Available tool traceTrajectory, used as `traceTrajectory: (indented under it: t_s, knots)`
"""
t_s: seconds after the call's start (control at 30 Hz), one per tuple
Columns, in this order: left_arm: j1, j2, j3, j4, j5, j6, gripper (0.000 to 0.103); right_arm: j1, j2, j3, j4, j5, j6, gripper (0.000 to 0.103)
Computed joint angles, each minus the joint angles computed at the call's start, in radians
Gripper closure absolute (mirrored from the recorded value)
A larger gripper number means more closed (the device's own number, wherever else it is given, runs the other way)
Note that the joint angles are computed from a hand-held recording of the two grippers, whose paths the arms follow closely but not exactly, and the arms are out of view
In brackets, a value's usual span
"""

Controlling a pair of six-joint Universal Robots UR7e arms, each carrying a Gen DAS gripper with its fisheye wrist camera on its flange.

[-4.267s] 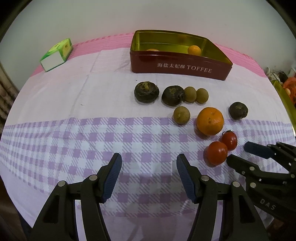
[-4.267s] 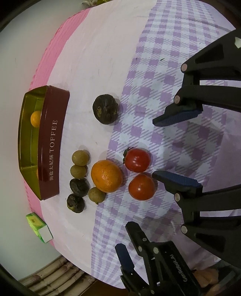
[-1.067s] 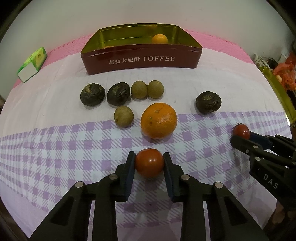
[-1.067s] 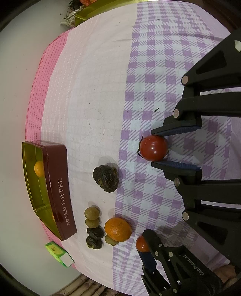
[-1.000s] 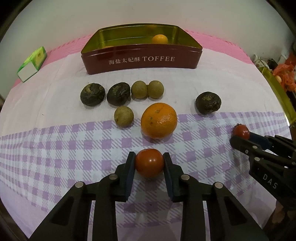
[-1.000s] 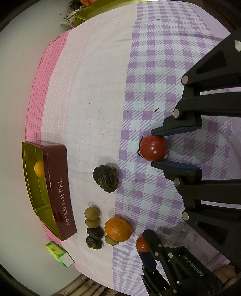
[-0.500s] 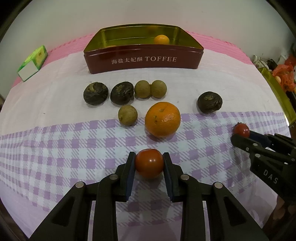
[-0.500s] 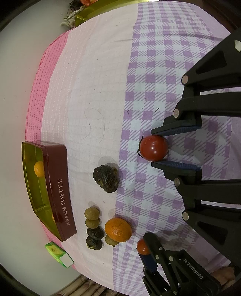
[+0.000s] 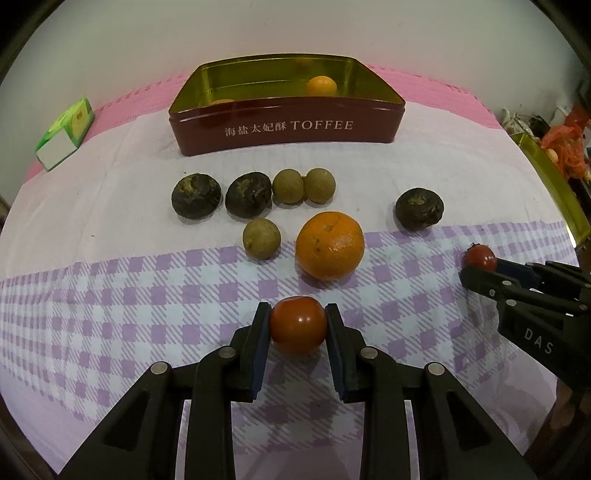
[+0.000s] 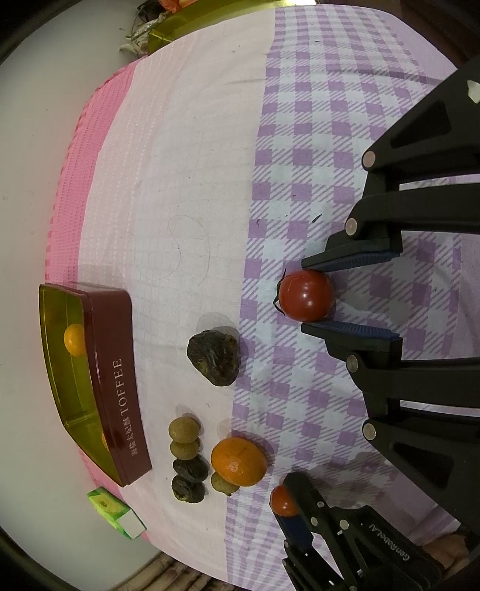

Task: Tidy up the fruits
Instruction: 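Carry both red tomatoes in both tools over the TOFFEE tin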

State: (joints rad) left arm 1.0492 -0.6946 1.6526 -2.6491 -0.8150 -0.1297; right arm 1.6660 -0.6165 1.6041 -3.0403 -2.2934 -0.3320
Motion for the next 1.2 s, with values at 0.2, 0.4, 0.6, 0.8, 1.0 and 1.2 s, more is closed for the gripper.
traceTrajectory:
  t_s: [0.2,0.4,0.6,0.8,1.0,1.2]
  knots:
    - [0.003,-0.005,-0.007,-0.002,-0.005,0.014,0.073,0.006,0.003,-0.024,0.042,-0.008,0.017,0.079]
    - [0.010,-0.014,-0.017,0.000,-0.013,0.016,0.073,0.015,-0.001,-0.034,0.051,-0.011,0.024,0.079]
    - [0.014,-0.019,-0.027,-0.011,-0.016,0.020,0.073,0.025,-0.006,-0.047,0.057,-0.023,0.017,0.079]
    - [0.018,-0.017,-0.054,-0.007,-0.011,0.023,0.073,0.036,0.000,-0.083,0.073,-0.021,0.012,0.079]
    - [0.023,-0.016,-0.090,-0.019,-0.005,0.044,0.073,0.050,0.022,-0.142,0.098,-0.010,-0.014,0.079]
    - [0.031,-0.001,-0.166,-0.036,0.010,0.085,0.073,0.071,0.068,-0.247,0.130,0.008,-0.043,0.079]
